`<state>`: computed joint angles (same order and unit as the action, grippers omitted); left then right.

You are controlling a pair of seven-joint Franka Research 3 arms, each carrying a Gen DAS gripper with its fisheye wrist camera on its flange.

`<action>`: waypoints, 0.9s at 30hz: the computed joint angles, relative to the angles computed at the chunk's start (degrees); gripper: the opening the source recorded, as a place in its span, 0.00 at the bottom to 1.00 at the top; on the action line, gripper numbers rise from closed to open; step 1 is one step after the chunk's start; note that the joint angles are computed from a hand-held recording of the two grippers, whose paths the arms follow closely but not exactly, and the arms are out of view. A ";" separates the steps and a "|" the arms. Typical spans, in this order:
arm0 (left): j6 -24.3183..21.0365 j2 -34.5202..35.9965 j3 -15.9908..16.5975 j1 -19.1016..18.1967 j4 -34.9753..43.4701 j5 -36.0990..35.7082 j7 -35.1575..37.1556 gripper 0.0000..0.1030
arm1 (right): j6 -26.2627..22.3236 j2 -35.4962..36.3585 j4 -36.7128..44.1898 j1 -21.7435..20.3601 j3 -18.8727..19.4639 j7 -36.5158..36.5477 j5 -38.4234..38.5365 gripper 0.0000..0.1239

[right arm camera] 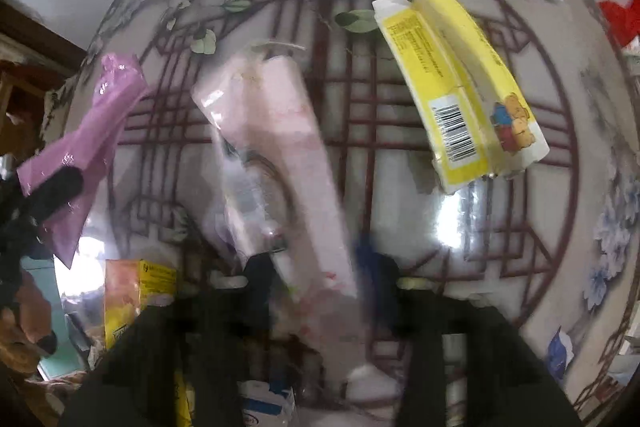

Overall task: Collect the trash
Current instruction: 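Grasp and lift the pink paper package with the right tool while the left tool holds the pink bag, then carry the pink bag and pink package over the red bin and release both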

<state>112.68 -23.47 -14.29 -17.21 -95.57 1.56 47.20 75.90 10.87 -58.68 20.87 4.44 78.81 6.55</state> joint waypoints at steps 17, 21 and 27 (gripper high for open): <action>-2.34 4.45 -4.52 -1.02 11.63 6.03 -0.64 0.29 | 22.27 -37.54 -36.64 -8.62 -1.16 19.79 16.35 0.24; -3.55 6.20 -6.15 -2.10 15.33 7.53 -0.75 0.29 | 25.23 -44.23 -40.44 -10.33 -0.70 24.09 14.62 0.24; -4.88 9.54 -9.13 -4.61 21.45 10.33 -0.45 0.29 | 24.75 -51.28 -42.05 -13.14 -1.33 28.00 11.49 0.24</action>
